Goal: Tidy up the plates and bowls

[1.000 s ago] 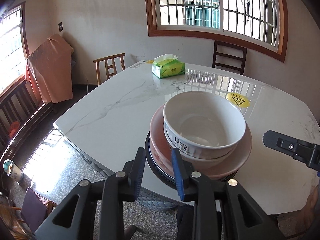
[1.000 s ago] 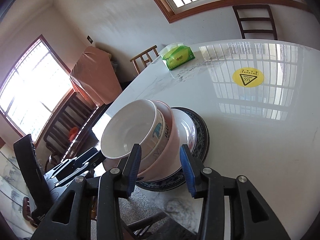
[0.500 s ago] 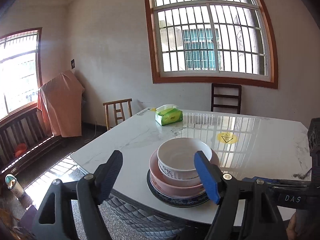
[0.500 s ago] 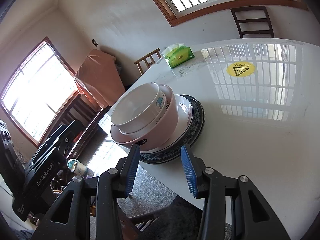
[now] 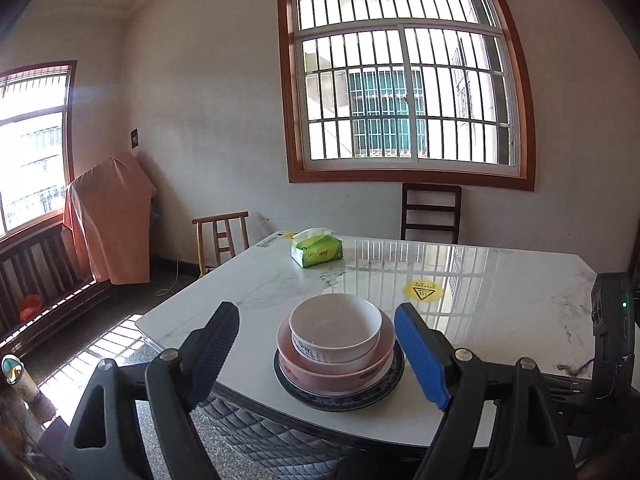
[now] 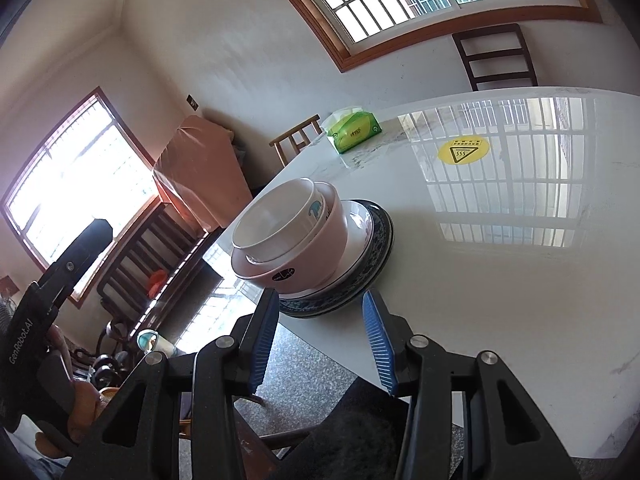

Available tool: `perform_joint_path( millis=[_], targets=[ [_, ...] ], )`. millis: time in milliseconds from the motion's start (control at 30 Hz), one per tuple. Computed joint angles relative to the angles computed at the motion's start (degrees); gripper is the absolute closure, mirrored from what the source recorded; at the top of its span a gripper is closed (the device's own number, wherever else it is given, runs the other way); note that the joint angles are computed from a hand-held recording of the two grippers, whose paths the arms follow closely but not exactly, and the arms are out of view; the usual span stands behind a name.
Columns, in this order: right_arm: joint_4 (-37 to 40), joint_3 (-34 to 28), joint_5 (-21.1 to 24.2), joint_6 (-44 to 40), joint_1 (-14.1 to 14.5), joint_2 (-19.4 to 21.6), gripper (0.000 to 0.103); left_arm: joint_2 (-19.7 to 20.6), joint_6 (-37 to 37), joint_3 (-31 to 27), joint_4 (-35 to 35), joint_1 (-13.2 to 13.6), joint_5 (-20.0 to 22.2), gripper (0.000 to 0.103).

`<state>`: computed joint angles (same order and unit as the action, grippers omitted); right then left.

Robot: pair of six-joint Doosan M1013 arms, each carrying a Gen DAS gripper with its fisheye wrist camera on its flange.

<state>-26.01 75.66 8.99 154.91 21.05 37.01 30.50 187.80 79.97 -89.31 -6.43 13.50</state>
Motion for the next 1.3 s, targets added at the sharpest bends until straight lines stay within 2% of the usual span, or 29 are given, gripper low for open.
perform_joint_path(
  millis=[100,133,400,567,733,867,1300],
  targets=[
    [-6.6,0.8,-0.7,6.5,0.3,-0.4,0.059,-0.2,2.1,0.5,-1.7,-0.1,-0.7,0.021],
    [-9.1,1.0,-0.8,8.6,0.5,-0.6,0.058,-0.1,0.7,0.3,-0.4,-0.1,-0.8,0.021],
    [-36.0,2.1,0.4,32.6,1.9,-1.3,0.052,0.3,-15.1,-0.1,14.9,0.0,-0.5,0.021],
    [-43.2,2.4,2.1,37.8,2.6,-1.6,0.048,0.9,-23.6,-0.6,23.2,0.1,0.3,0.021],
    [-46.0,3.0,2.3,40.6,2.7,-1.7,0.045,1.8,-32.7,-1.4,32.4,0.0,0.7,0.021],
    [-45.4,3.4,2.6,40.7,2.6,-1.7,0.044,2.4,-38.2,-2.0,38.0,-0.1,1.2,0.021],
    [-42.9,4.6,2.2,40.7,1.6,-1.8,0.04,4.2,-47.6,-4.0,49.0,-0.8,2.8,0.021]
  ],
)
